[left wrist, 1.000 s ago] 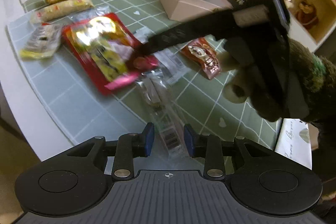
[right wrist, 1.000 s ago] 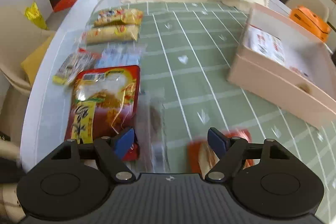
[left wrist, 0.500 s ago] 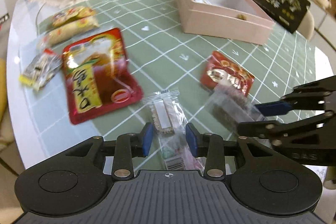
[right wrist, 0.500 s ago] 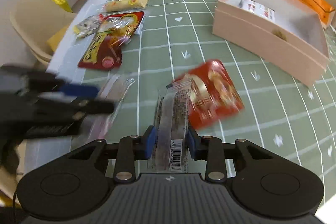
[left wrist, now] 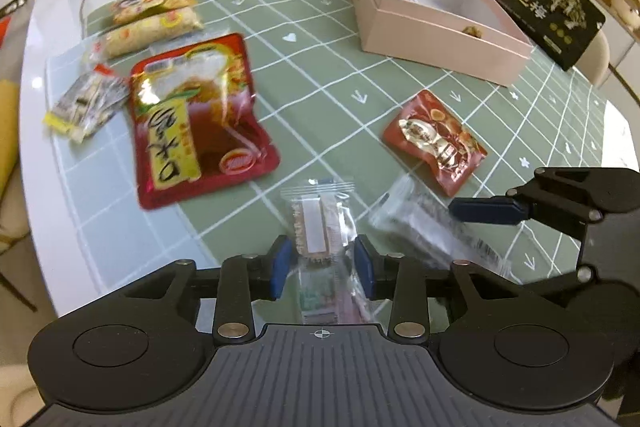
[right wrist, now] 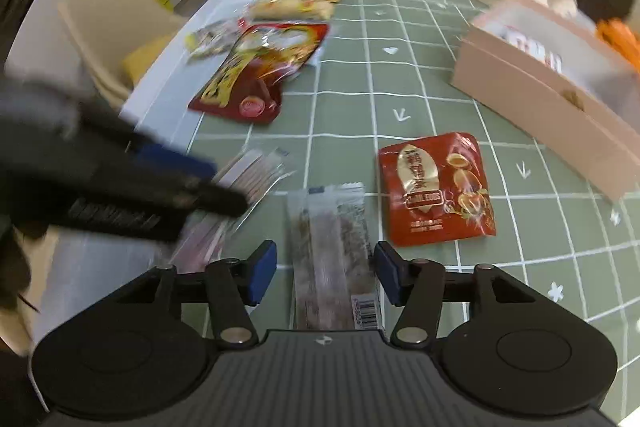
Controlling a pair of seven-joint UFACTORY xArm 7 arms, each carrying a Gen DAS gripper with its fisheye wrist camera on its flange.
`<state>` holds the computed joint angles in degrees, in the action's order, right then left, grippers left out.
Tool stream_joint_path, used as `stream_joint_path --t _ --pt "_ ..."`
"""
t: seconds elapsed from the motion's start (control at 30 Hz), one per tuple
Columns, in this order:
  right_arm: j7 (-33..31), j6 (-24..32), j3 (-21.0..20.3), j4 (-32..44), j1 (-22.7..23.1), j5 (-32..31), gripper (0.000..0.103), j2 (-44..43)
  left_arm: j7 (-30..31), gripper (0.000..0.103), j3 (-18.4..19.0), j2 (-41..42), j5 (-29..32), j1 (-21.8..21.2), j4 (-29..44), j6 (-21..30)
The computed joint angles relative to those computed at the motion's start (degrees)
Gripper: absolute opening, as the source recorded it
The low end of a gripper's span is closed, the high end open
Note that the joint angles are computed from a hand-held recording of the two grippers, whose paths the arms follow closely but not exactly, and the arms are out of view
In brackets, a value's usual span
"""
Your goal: Organize snacks
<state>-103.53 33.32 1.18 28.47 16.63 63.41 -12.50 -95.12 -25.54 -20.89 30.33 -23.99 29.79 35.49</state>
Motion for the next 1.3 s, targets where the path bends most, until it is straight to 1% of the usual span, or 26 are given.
stream_joint_path --t 0.03,0.07,0.1,0.13,0.23,0.33,0.37,0.47,0.53,0.6,0.67,0.73,0.8,0.87,0.93,0.97,1.0,1.03,1.07,1.1,1.13,1.17,1.2,1.23,1.27,1.3 --pt "-2.01 -0.89 -0.06 -0.54 0.38 1.85 0.055 -0.34 0.98 0.044 0.28 0.83 0.17 0.14 0.71 0.12" --pt "-1.62 -0.74 -0.1 -0.4 0.27 1.95 0.052 -0.17 2.14 0.045 0.63 1.85 0.27 0.19 1.54 0.3" --pt "-0.1 -1.03 0.09 -0.21 0.06 1.61 0.038 -0.14 3.34 0.046 0.93 2.67 0.22 0.04 2.33 0.85" --pt "1.13 -2.01 0.38 -0.21 -0.08 1.11 0.036 -0.39 4.63 0.046 1.26 3.44 0.26 -0.17 3.05 1.32" --pt "6.39 -2.13 -0.42 0.34 -1.21 -1.82 0.036 -1.35 7.59 0.047 1.96 5.03 0.93 -0.82 4.35 2.41" --pt "11.4 1.57 -3.23 2.0 -3.62 -4.11 0.035 -2.57 9.86 0.049 1.42 7.1 3.93 -1.62 6.03 4.65" --pt "12.57 2.74 -4.03 2.65 -4.38 -4.48 0.035 -2.82 9.55 0.047 1.12 7.35 5.63 -1.94 6.07 4.85" --pt "15.79 5.27 -6.11 4.23 -6.72 -4.44 0.035 -4.09 6.05 0.043 0.85 5.96 9.45 -2.47 3.92 2.55" --pt "17.01 6.28 -6.85 4.92 -7.76 -4.33 0.035 -4.63 4.72 0.041 1.41 4.61 8.97 -2.76 2.81 0.99" --pt "17.62 7.18 -7.46 5.35 -8.73 -4.81 0.035 -5.24 3.75 0.041 1.71 2.84 9.6 -2.01 2.17 -1.42" --pt "17.73 7.35 -7.71 5.58 -9.3 -5.13 0.035 -5.39 3.53 0.041 0.99 0.86 11.99 -0.26 3.42 -1.06" --pt "17.91 7.23 -7.65 5.59 -9.53 -5.4 0.035 -5.35 3.14 0.041 0.72 -0.83 15.23 2.4 5.16 -2.18" --pt "17.74 7.47 -8.0 5.48 -9.93 -5.56 0.035 -5.46 3.25 0.041 0.97 -1.3 19.13 5.95 7.98 -4.86" --pt "17.78 7.92 -8.29 5.76 -10.27 -5.63 0.035 -5.24 4.3 0.042 1.4 1.26 24.0 10.1 13.03 -8.11" --pt "17.96 7.61 -8.07 6.36 -10.27 -5.02 0.035 -4.62 3.88 0.049 1.83 7.33 28.29 15.46 19.96 -14.3" --pt "18.27 7.26 -7.8 6.52 -10.23 -4.71 0.035 -4.55 5.04 0.048 4.1 11.62 27.26 16.54 23.12 -19.94" --pt "18.57 6.89 -7.56 6.98 -10.08 -4.18 0.035 -4.2 7.19 0.048 8.11 15.83 23.82 15.22 25.43 -25.13" --pt "18.77 6.78 -7.44 7.54 -9.97 -3.67 0.035 -3.82 6.94 0.048 11.28 18.68 22.79 13.58 26.98 -27.92" --pt "19.05 6.89 -7.34 8.29 -9.88 -3.19 0.035 -3.25 4.3 0.046 12.05 20.22 24.15 14.04 28.13 -28.31" --pt "19.54 6.78 -7.14 9.21 -9.86 -2.77 0.035 -2.55 0.33 0.046 12.68 20.06 27.91 13.7 28.44 -26.31" --pt "20.1 6.05 -6.75 10.17 -9.86 -2.29 0.035 -1.85 -5.41 0.046 13.24 19.17 33.91 13.12 28.03 -24.4" --pt "20.27 5.07 -6.44 11.12 -9.84 -1.5 0.035 -1.25 -11.12 0.046 13.87 17.43 39.87 12.9 26.23 -24.32" --pt "20.0 4.37 -6.31 12.16 -9.8 -0.44 0.035 -0.66 -15.1 0.046 13.78 15.68 43.44 13.21 24.16 -24.55" --pt "19.64 3.52 -6.08 13.68 -9.65 0.97 0.035 0.31 -16.87 0.046 14.31 13.56 44.61 13.07 21.24 -24.6" --pt "19.27 2.74 -5.72 15.46 -9.46 2.48 0.035 1.55 -16.24 0.046 14.6 12.02 43.57 13.15 18.83 -24.2" --pt "18.93 2.32 -5.25 18.56 -9.19 4.18 0.035 3.82 -13.47 0.046 14.69 10.05 40.31 13.14 15.8 -23.05"
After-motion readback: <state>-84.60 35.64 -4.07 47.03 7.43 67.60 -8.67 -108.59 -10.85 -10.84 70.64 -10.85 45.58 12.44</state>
